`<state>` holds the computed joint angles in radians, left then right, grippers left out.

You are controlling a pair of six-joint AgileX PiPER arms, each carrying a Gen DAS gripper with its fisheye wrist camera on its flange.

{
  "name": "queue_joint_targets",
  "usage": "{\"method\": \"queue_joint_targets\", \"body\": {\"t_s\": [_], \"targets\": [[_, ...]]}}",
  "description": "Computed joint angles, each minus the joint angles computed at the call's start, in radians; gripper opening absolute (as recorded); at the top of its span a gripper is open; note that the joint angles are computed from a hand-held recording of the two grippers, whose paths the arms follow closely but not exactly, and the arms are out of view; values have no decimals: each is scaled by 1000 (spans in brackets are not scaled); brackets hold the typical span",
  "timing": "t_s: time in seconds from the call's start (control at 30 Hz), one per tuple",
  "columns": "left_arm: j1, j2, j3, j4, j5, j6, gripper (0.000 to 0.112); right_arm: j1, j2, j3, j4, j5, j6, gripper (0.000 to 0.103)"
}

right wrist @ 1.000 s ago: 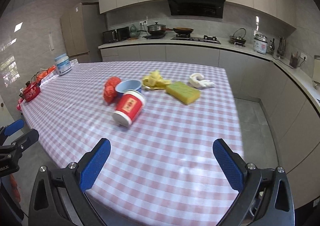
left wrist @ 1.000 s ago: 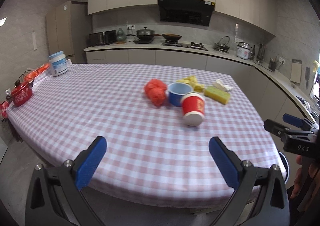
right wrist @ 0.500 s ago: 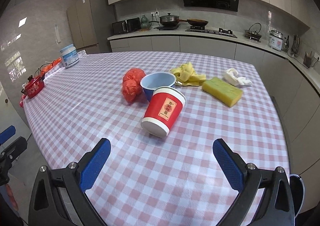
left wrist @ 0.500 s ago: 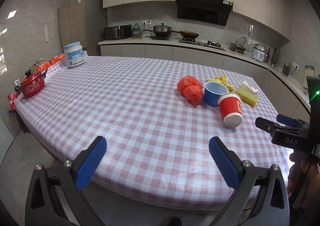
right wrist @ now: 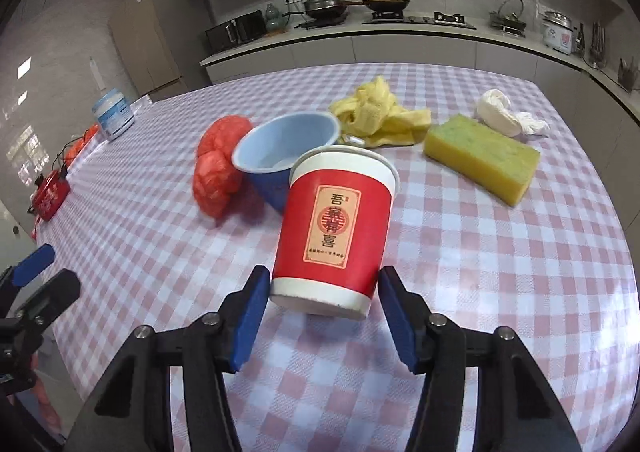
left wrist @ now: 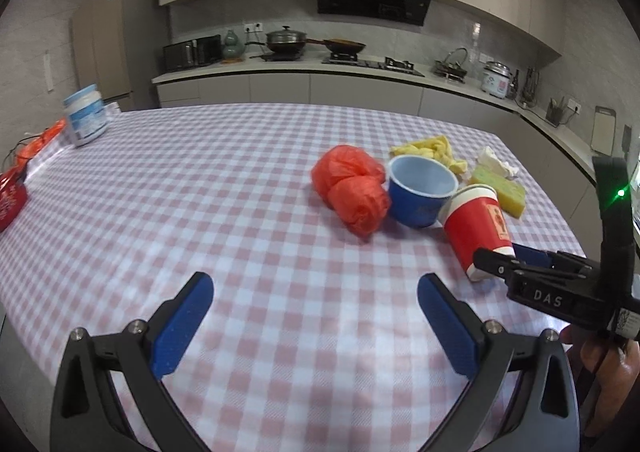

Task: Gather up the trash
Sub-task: 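Grasp the red plastic bag with the left gripper while the right grasps the red paper cup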

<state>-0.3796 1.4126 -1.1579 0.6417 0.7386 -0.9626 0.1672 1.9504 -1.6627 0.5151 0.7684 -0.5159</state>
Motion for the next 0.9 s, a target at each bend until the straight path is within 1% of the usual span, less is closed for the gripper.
{"method": "queue_joint_targets", "body": {"t_s": [0.03, 0.1, 0.13, 0.17, 0.27, 0.33, 0.43, 0.53, 0.6, 0.63, 0.7, 0.73, 0.8, 0.83, 0.87, 0.9], "targets": [[1, 23, -21, -12, -10, 13, 101, -10, 9, -22, 5, 10, -6, 58], [19, 89, -77, -58, -48, 68, 98, -23, 6, -33, 0, -10, -11, 58], [28, 115, -102, -84, -57, 99, 97, -33, 6, -39, 14, -7, -21, 57], [40, 146, -130, -122, -72, 139, 94, -43, 12, -56, 18, -3, -23, 57], [62, 229, -214, -187, -80, 211, 87, -51, 53, -129, -17, 18, 2, 57], [75, 266, -254, -222, -84, 247, 84, -61, 93, -191, -19, 46, 9, 57], [87, 322, -313, -245, -71, 285, 84, -62, 142, -260, -32, 67, 16, 57], [103, 351, -334, -268, -79, 298, 84, -55, 194, -340, -46, 92, 23, 57], [117, 369, -357, -292, -75, 315, 84, -45, 239, -414, -78, 115, 51, 59], [122, 377, -368, -304, -76, 323, 83, -45, 268, -465, -78, 141, 60, 59], [130, 400, -405, -312, -61, 335, 82, -36, 325, -569, -115, 182, 97, 63], [136, 412, -421, -328, -52, 352, 81, -31, 344, -606, -133, 193, 111, 68], [150, 438, -452, -365, -41, 381, 75, -27, 385, -685, -142, 222, 124, 69], [156, 450, -464, -384, -33, 395, 72, -25, 428, -768, -153, 273, 138, 68], [165, 464, -480, -409, -22, 416, 62, -25, 463, -835, -151, 315, 142, 62], [183, 475, -489, -451, -23, 453, 47, -25, 485, -879, -142, 338, 140, 62]]}}
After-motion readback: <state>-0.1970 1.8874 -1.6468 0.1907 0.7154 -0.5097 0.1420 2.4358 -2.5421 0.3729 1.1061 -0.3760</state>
